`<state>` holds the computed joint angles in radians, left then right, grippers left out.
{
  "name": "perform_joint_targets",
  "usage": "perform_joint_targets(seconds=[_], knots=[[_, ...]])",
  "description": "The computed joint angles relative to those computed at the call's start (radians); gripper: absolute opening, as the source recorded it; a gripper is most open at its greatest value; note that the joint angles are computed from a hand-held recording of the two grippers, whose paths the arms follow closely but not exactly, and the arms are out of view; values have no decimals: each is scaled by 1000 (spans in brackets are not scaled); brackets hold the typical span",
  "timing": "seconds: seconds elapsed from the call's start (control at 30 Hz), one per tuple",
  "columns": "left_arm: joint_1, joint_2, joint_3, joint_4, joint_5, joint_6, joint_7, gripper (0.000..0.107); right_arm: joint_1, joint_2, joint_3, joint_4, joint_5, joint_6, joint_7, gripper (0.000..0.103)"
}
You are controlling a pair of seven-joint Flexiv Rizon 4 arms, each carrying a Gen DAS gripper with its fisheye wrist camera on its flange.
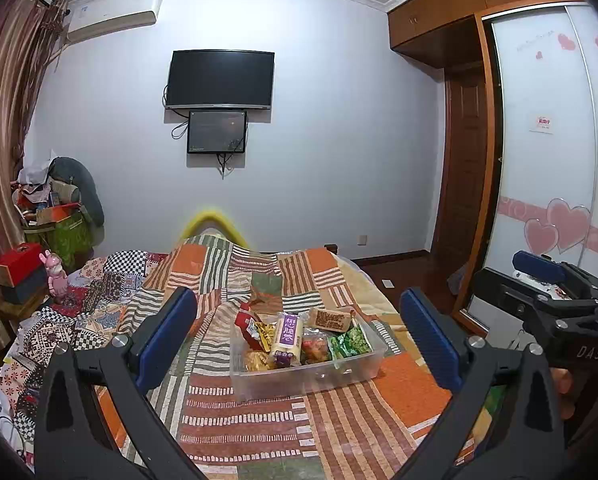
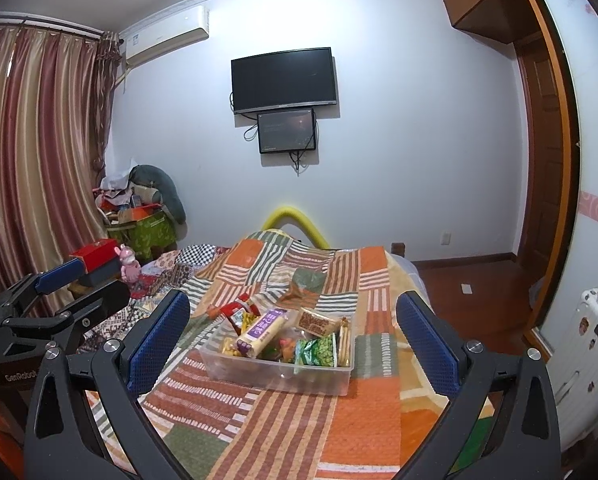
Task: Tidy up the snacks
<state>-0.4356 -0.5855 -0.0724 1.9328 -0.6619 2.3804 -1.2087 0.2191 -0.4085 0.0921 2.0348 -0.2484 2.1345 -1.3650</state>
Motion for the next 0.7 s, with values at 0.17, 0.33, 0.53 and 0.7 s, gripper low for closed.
perform_joint_targets(seconds=[0.17,0.33,0.53,0.7], knots=[[1,1,0,1,3,4,-7,103,-1,-1,-1,-3,0,1,-1,103],[7,6,-3,5,14,-2,-16,103,-3,-2,1,-2,-1,2,0,103],[8,6,-1,2,27,-12,-19,103,0,-2,-2,-2,1,4,-4,103],[22,8,-5,3,56,-27,-43,103,3,-1,-2,-1,5,4,-7,103]])
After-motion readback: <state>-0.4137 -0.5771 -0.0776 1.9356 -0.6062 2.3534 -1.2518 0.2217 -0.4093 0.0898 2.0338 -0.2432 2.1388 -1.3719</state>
